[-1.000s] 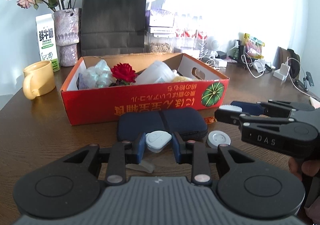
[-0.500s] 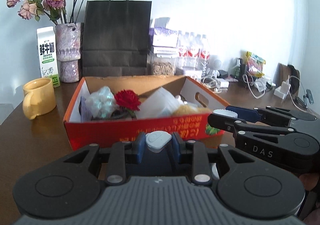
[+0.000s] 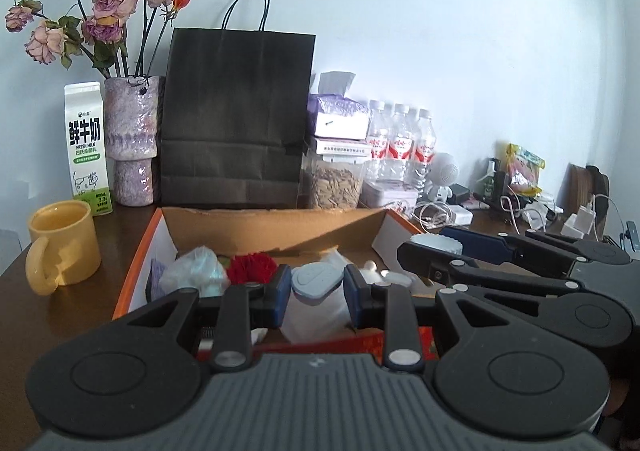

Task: Organize objects
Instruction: 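Carry the white lid and small cap over the box with both tools, then open both tools to drop the lid and cap into the box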

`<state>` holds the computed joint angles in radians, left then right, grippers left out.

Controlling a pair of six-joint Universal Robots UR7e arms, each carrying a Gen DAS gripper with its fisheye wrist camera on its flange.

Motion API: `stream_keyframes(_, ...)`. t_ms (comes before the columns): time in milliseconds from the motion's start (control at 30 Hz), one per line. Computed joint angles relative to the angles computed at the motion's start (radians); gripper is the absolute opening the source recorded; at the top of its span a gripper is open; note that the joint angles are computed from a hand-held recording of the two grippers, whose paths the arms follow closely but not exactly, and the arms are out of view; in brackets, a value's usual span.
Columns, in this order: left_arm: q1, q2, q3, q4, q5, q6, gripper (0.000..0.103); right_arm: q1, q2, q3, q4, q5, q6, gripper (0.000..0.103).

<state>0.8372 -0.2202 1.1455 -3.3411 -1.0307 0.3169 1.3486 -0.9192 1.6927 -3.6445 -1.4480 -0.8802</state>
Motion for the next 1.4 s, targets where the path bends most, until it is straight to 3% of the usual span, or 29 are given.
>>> stream_keyframes(267, 0.033, 0.108, -0.237, 0.083, 0.003, -0.009, 0.029, 0.012, 0.1, -0.182, 0.046, -0.009, 0.077, 0.037)
stream_keyframes(467, 0.057, 0.178, -0.388, 0.166, 0.018, 0.009, 0.029, 0.005, 0.142, -0.268, 0.111, -0.04, 0.08, 0.037)
stream_keyframes(733, 0.065, 0.2, -0.42, 0.186, 0.036, 0.023, 0.029, -0.004, 0.15, -0.295, 0.163, -0.082, 0.088, 0.038)
stream_keyframes(767, 0.063, 0.2, -0.417, 0.175, 0.046, 0.026, 0.032, -0.004, 0.149, -0.295, 0.168, -0.091, 0.092, 0.038)
stream_keyframes(800, 0.062, 0.201, -0.417, 0.165, 0.055, 0.029, 0.043, -0.003, 0.148, -0.294, 0.173, -0.099, 0.097, 0.042)
stream_keyframes(833, 0.06, 0.201, -0.416, 0.157, 0.061, 0.027, 0.054, -0.002, 0.147, -0.293, 0.178, -0.106, 0.1, 0.058)
stream_keyframes(867, 0.059, 0.203, -0.416, 0.143, 0.068, 0.025, 0.082, -0.002, 0.147, -0.293, 0.177, -0.11, 0.103, 0.07)
stream_keyframes(900, 0.057, 0.208, -0.421, 0.121, 0.08, 0.03, 0.103, -0.002, 0.148, -0.293, 0.175, -0.115, 0.104, 0.094)
stream_keyframes(933, 0.053, 0.219, -0.433, 0.088, 0.096, 0.049, 0.103, -0.001, 0.149, -0.292, 0.172, -0.12, 0.105, 0.103)
stream_keyframes(1400, 0.052, 0.218, -0.435, 0.11, 0.11, 0.037, 0.103, 0.003, 0.154, -0.295, 0.167, -0.145, 0.108, 0.103)
